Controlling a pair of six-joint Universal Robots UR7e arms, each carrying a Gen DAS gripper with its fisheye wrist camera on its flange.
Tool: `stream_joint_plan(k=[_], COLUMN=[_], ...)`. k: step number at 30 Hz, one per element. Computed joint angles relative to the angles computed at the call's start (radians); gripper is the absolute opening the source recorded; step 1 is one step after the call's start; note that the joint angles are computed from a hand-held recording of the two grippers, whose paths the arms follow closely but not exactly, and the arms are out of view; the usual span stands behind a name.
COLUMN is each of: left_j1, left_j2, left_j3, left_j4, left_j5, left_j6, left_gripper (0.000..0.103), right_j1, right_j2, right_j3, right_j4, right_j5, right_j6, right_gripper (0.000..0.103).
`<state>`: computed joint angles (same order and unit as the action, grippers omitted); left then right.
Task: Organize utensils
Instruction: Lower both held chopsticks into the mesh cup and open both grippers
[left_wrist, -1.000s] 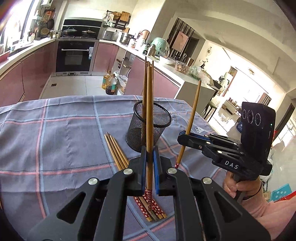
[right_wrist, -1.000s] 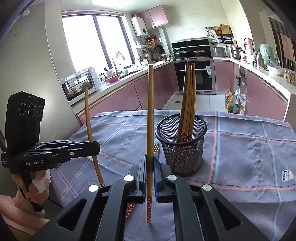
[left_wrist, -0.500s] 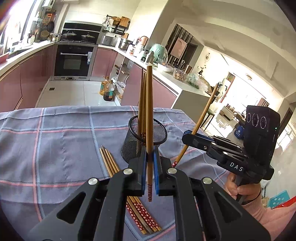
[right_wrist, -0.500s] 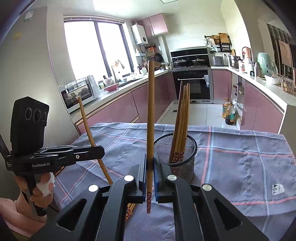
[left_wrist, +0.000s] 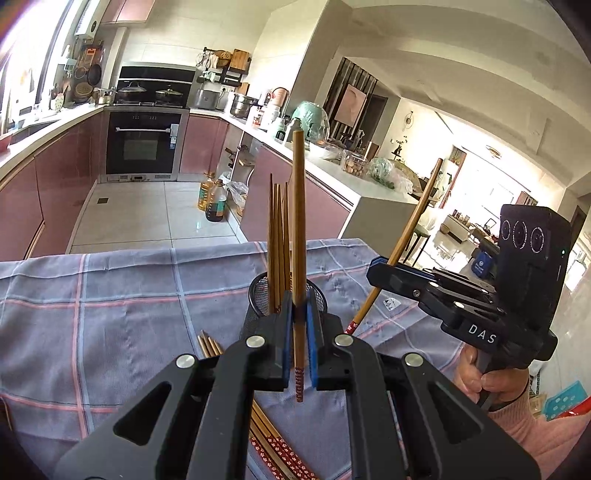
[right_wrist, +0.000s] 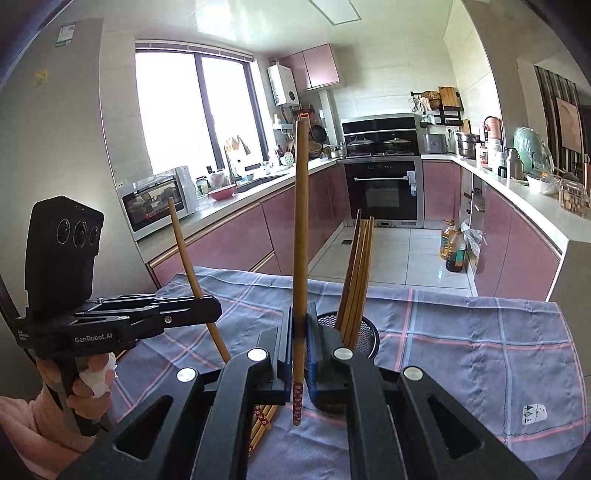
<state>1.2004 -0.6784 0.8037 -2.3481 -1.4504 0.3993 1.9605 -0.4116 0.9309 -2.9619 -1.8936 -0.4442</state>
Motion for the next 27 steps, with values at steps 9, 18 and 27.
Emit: stream_joint_plan(k=[9, 18, 27], left_j1=[-0.015, -0.026, -0.039], left_j2=[0.036, 0.066, 0.116], left_j3=[-0.071, -0.142, -0.219], left_j4=[-0.011, -0.009, -0.023], left_j5=[0.001, -0.007, 0.021], left_j6=[0.018, 0.002, 0.027], left_gripper=[0.007, 0.007, 0.007], right_j1=[0.007, 0.009, 0.005], right_j2=[0.022, 0.053, 0.100], right_j3=[-0.070, -0.140, -0.233], right_j4=[0.013, 0.025, 0.067], right_j5=[0.008, 0.011, -0.003], right_j6=[-0.028, -0.049, -0.065], right_gripper=[0.006, 0.006, 0.006])
